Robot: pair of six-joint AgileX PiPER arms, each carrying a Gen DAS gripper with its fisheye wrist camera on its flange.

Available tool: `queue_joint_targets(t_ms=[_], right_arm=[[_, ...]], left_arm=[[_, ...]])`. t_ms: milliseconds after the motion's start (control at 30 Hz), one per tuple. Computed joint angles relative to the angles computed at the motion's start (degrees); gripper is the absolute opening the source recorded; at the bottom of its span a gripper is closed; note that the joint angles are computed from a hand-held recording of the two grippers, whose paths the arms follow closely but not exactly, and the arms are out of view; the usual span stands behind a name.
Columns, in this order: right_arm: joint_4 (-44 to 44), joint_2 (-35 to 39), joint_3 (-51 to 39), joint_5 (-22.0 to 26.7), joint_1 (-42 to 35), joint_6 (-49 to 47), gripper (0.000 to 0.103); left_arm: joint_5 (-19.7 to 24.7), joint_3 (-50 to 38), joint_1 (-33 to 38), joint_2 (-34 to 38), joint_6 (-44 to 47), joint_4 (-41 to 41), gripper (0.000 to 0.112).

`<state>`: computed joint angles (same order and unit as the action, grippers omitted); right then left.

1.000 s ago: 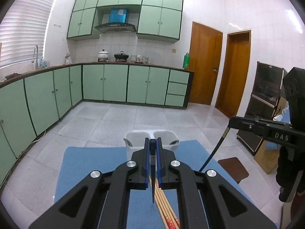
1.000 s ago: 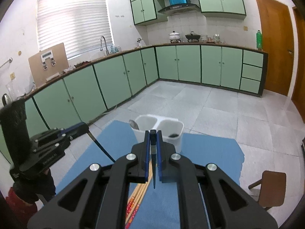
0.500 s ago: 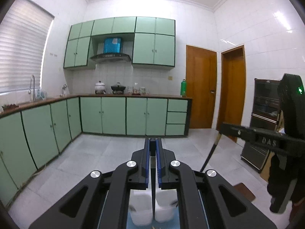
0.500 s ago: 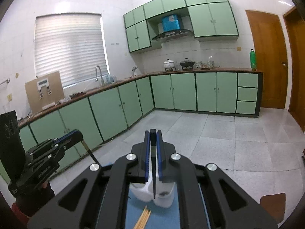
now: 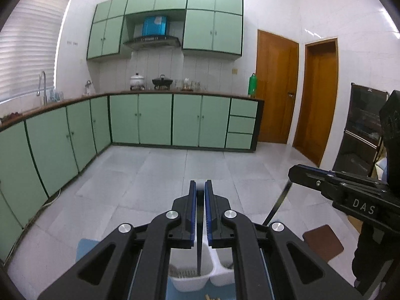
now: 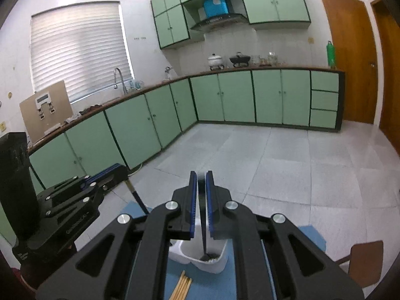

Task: Organize utensils
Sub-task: 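Move both open tools back over the remaining wooden chopsticks, then grasp a red-patterned chopstick with the right tool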

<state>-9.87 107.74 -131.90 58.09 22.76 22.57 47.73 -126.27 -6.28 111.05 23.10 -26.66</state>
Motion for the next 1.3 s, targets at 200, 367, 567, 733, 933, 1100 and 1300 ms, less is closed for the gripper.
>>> queue_joint_targets(t_ms=[200,367,567,733,933,1100,1300], right_arm=[[-2.7,-9.1,14.3,-7.0,0.5,5.6,0.028],[-8.9,-19.1,29.0,-11.0,3.9,12.5,0.040],[-22.2,-29.5,48.2,-12.1,13.3,28.0,0.055],[-30.6,-33.6,62.2,-9.5,23.1,43.6,0.058],[-30.8,-32.0,71.1,-9.3,31.9,55.9,0.058],[-30.3,-28.7,72.9,-8.7,38.3,61.5,0.058],[-30.1,-25.5,71.3,-6.8,42.4,62.5,0.054]], left_arm=[[-2.6,10.5,1.8,-6.7,4.9,-4.3,0.019],[-5.5,22.7,3.9,-15.1,11.3,-9.6,0.032],[-6.8,44.6,7.6,-27.3,21.0,-15.6,0.044],[-7.3,60.2,10.0,-33.7,24.9,-16.8,0.044],[-7.9,71.5,10.7,-35.4,25.5,-13.9,0.045],[-9.1,77.7,10.7,-37.4,25.3,-13.3,0.044],[-10.6,80.9,10.2,-38.8,24.0,-11.8,0.044]])
